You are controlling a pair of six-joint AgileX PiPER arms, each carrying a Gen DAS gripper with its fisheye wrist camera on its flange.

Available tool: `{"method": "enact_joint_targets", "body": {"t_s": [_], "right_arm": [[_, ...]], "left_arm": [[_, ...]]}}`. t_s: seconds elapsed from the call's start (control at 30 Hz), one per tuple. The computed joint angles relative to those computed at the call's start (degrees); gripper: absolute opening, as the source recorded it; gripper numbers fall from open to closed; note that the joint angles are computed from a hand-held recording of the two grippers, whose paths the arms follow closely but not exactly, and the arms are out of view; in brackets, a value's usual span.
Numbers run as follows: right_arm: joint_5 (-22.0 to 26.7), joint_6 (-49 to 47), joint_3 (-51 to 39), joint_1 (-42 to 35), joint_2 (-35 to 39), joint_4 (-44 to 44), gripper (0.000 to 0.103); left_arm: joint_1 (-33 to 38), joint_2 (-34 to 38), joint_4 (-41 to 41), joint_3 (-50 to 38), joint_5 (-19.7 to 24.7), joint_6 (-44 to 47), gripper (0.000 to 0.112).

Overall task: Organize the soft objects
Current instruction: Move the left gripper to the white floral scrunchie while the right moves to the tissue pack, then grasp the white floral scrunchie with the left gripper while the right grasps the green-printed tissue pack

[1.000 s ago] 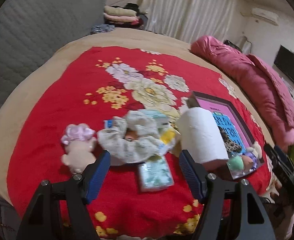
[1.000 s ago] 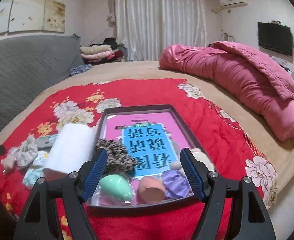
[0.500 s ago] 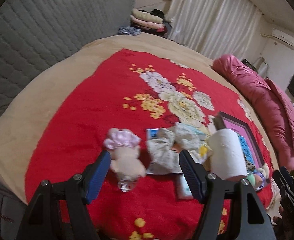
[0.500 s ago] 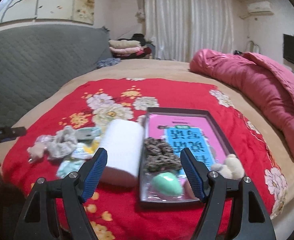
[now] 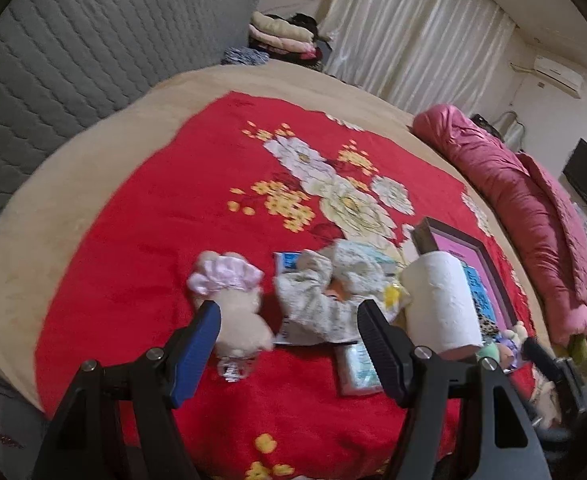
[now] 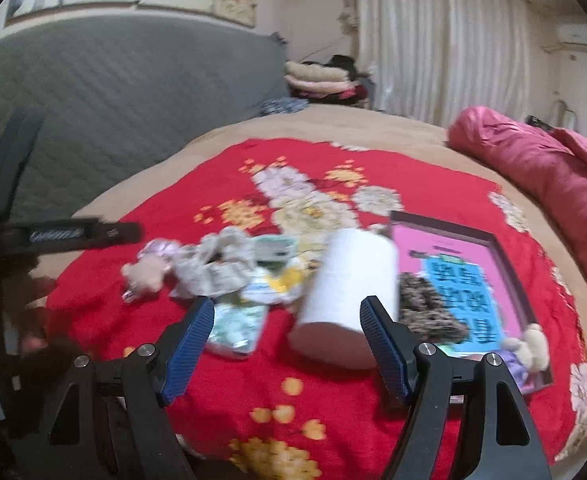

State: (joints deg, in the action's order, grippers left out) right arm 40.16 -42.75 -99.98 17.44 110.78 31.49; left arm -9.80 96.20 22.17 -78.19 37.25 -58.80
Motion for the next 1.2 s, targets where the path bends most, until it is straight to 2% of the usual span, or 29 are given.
{"method": "enact_joint_targets", "body": {"t_s": [0.1,0.23,0.33,0.63,0.7,0.9,1.0,1.2], "right_arm": [[1.0,0.9,-0.4,2.0,1.3,-1.8,0.077],[2.4,1.3,-0.5,3.3,2.3,-3.5,0.077],[3.0,1.0,-0.6,3.7,2.9,-4.1,0.077],[4.9,3.1,-3.0,4.6,5.6,-5.3,0.077],[6.2,4.2,-4.9,4.7,7.1,-5.1,0.077],[9.0,9.5,-11.1,6.7,12.5,-8.0,0.077],[9.5,11.2,-13.1,7.6,14.2,-9.8,0.077],[11.1,13.4,-17.5,8.0,17.2,-11.4,0.077]], "left_arm": [[0.7,3.2,-4.0,-3.2,-0.5,4.5,0.070],[1.8,9.3,-9.6,-9.9,2.3,10.8,0.070],[2.7,12.1,-11.9,-12.2,2.4,12.7,0.070],[5.3,15.5,-16.1,-13.5,-0.9,16.4,0.069],[5.5,15.8,-16.5,-13.5,-1.5,16.9,0.059],[6.3,16.4,-19.7,-13.4,-3.1,20.4,0.039],[6.6,16.3,-21.3,-12.8,-3.7,22.0,0.038],[5.6,17.4,-19.1,-14.3,-2.1,22.5,0.038]]}}
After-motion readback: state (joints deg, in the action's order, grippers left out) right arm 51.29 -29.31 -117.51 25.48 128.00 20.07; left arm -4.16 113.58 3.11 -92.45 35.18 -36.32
